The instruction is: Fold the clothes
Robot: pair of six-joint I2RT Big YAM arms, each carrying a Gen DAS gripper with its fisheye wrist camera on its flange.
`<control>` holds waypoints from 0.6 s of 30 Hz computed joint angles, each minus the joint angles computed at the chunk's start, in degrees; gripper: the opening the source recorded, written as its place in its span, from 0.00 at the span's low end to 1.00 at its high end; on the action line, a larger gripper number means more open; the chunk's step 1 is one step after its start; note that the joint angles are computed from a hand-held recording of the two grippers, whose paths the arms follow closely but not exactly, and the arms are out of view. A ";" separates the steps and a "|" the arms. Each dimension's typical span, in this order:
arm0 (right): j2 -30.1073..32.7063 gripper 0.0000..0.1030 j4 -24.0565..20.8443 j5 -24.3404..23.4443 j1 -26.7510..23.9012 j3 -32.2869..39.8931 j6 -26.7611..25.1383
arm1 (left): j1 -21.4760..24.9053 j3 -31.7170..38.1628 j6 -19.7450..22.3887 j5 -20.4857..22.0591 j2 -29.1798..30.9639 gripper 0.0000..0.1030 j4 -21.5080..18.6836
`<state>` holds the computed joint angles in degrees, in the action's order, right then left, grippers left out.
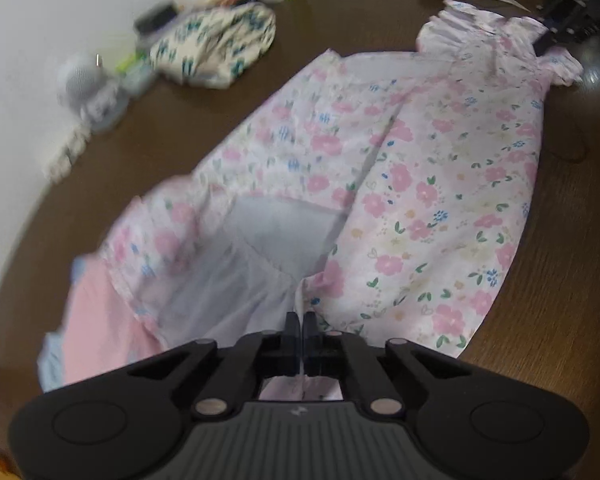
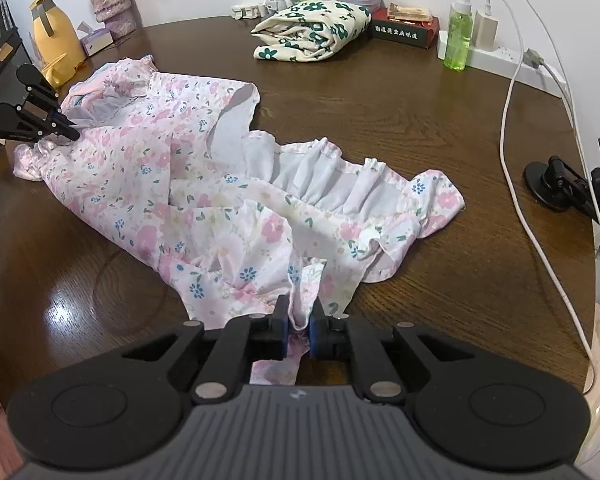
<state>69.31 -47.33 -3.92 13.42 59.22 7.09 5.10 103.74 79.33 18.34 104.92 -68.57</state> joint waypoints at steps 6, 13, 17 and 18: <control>0.29 0.08 -0.13 0.45 0.03 -0.04 0.33 | -1.40 -0.94 -0.56 1.50 -1.32 0.00 4.26; -1.64 0.08 1.19 1.61 0.46 -1.77 2.41 | -2.22 -0.68 -3.74 -1.46 2.00 0.02 4.62; -1.89 0.08 1.38 1.42 0.70 -2.24 3.30 | -1.76 -0.83 -5.32 -0.26 2.20 0.08 5.25; -1.99 0.08 1.59 1.48 0.69 -2.35 3.57 | -1.68 -0.76 -5.84 -0.04 2.17 0.10 5.33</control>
